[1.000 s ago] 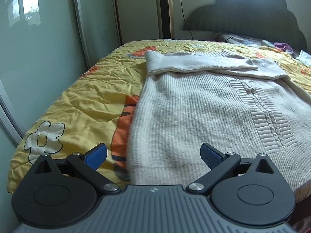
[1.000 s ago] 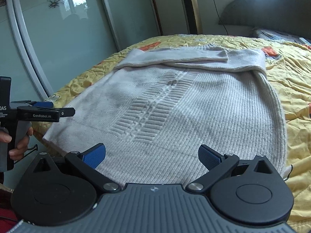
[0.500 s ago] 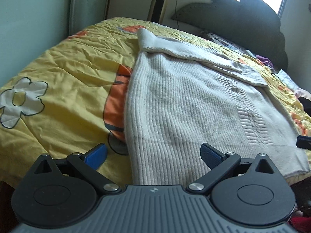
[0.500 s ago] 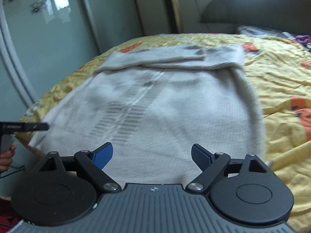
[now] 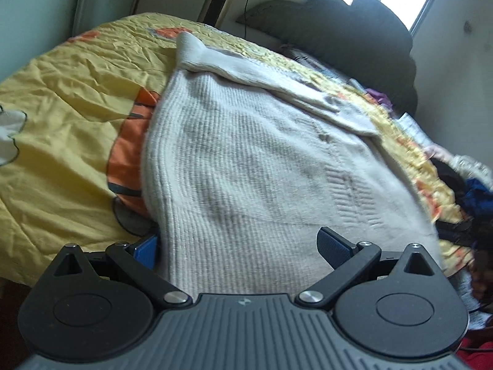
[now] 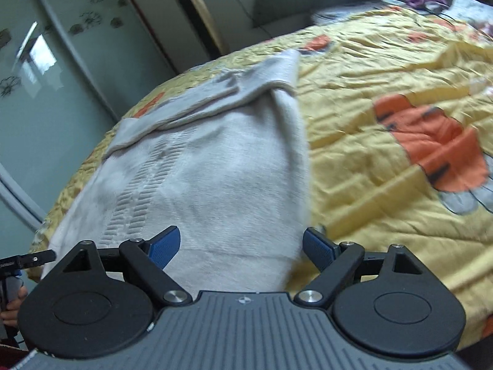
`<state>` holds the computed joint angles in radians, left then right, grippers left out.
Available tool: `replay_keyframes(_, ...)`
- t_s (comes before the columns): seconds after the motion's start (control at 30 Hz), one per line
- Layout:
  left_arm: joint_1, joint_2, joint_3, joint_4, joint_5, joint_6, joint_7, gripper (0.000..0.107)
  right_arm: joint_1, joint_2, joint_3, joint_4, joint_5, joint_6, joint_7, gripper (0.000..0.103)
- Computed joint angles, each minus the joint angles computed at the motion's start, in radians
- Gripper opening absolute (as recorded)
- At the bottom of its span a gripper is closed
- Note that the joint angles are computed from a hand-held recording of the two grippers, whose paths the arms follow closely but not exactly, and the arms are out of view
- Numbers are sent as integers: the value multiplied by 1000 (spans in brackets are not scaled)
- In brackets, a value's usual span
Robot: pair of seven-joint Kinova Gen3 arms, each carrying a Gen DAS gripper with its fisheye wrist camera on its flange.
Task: Fold small clothes
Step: 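Grasp the cardigan hem with the left gripper while the right gripper grasps it too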
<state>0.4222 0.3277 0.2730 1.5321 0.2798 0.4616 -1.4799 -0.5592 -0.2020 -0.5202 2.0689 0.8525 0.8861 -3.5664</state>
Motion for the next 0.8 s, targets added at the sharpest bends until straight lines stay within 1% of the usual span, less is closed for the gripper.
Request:
replay_keyframes(0.03, -17, 3, 12, 8, 41, -15, -28, 102, 19, -10, -13, 10, -8, -2, -13, 81)
replay_keyframes(0.07, -52, 1, 43, 24, 81, -33, -61, 102, 44, -28, -24, 24, -30, -20, -15, 75)
replay_keyframes(0.1, -98, 1, 88, 42, 122, -51, -98, 102, 50, -51, -15, 45, -42, -54, -20, 68)
replay_keyframes(0.13, -135, 4, 123, 52, 163, -62, -136, 102, 38, -70, 6, 68, -44, -95, -31, 67)
replay_keyframes(0.2, -178, 7, 160, 68, 240, -71, -209, 102, -39, -90, 85, 108, -18, -176, -71, 62)
replay_keyframes(0.27, -213, 11, 192, 80, 307, -76, -277, 102, -131, -83, 168, 135, 40, -258, -130, 59)
replay_keyframes(0.33, -234, 15, 211, 87, 360, -73, -338, 102, -220, -57, 254, 150, 122, -339, -197, 56)
replay_keyframes(0.37, -234, 15, 210, 88, 375, -69, -358, 102, -243, -43, 284, 154, 162, -380, -226, 55)
replay_keyframes(0.4, -229, 15, 204, 86, 383, -61, -375, 102, -248, -27, 301, 156, 203, -420, -252, 52)
replay_keyframes(0.43, -222, 11, 196, 89, 388, -57, -391, 102, -235, -11, 304, 156, 235, -461, -271, 51)
replay_keyframes(0.47, -204, 8, 179, 88, 380, -55, -393, 101, -203, 1, 294, 154, 253, -501, -273, 46)
replay_keyframes(0.5, -175, 0, 151, 88, 358, -56, -378, 96, -157, 13, 265, 148, 254, -527, -267, 41)
replay_keyframes(0.53, -138, -6, 114, 83, 321, -53, -347, 87, -110, 22, 236, 143, 254, -549, -263, 38)
replay_keyframes(0.57, -116, -9, 92, 76, 295, -44, -326, 79, -64, 31, 200, 135, 242, -559, -249, 29)
replay_keyframes(0.6, -105, -7, 79, 64, 278, -25, -308, 57, -18, 41, 157, 124, 220, -556, -227, 22)
replay_keyframes(0.63, -104, 1, 73, 46, 271, 7, -294, 38, 29, 51, 116, 116, 208, -560, -212, 21)
replay_keyframes(0.67, -103, 7, 68, 34, 267, 27, -281, 33, 75, 54, 71, 112, 209, -562, -211, 19)
replay_keyframes(0.73, -74, 5, 40, 27, 232, 29, -241, 22, 168, 51, -14, 106, 186, -567, -182, 18)
replay_keyframes(0.77, -52, 2, 23, 22, 201, 28, -212, 21, 205, 49, -48, 104, 178, -568, -168, 17)
replay_keyframes(0.8, -29, -2, 6, 21, 171, 22, -182, 19, 223, 46, -66, 101, 163, -564, -149, 17)
